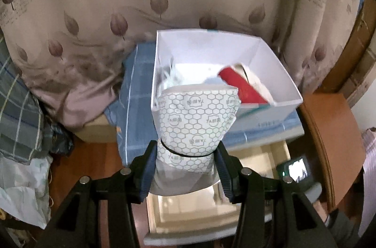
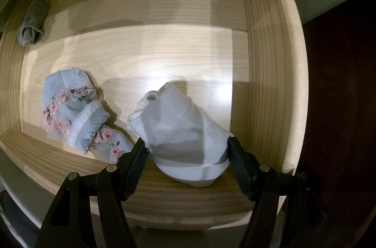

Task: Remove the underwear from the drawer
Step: 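Carry the hexagon-print underwear into the white box and open the left gripper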

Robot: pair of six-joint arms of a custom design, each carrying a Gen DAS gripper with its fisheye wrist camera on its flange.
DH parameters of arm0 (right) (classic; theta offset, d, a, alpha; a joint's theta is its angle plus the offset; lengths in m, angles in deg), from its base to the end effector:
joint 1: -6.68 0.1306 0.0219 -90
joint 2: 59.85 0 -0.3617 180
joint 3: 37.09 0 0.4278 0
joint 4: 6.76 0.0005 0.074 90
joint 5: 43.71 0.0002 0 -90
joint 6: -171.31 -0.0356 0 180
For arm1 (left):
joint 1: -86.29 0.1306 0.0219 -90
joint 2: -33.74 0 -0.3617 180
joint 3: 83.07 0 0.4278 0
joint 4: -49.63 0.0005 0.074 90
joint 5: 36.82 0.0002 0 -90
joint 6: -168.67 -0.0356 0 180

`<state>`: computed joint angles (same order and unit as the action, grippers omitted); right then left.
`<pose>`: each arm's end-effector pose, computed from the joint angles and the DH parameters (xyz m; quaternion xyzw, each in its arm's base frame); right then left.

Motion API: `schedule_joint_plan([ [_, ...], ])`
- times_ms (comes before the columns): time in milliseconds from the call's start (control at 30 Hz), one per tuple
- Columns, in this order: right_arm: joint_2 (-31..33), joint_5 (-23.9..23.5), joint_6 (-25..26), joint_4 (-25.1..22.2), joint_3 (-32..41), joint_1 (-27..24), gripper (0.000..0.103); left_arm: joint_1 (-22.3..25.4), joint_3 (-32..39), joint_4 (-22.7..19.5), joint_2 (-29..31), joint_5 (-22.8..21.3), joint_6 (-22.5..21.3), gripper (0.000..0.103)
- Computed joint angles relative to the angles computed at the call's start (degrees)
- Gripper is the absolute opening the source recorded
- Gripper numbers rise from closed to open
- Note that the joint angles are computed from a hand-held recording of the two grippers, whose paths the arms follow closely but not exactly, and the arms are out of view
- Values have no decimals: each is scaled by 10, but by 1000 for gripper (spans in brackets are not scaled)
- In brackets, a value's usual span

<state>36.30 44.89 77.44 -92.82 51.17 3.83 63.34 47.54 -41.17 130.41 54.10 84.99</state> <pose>0.4761 -0.0233 0.3222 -0.0590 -0.9976 -0.0119 0.0346 0.4403 -0.1876 0.6368 0.1409 0.9480 -0.0795 0.2740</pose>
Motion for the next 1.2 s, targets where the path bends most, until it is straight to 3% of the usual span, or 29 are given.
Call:
schedule_joint_plan([
  [233, 0, 0, 1, 0, 1, 0, 65, -8, 111, -6, 87, -41, -8, 48],
  [600, -1, 1, 6, -1, 0, -2, 65, -18, 226, -22, 196, -74, -19, 48],
  [967, 0, 1, 4, 0, 0, -1, 66, -32, 216, -16, 226, -112, -17, 49],
  [1200, 0, 2, 6, -1, 0, -2, 66, -31, 245, -40, 244, -126, -5, 53],
])
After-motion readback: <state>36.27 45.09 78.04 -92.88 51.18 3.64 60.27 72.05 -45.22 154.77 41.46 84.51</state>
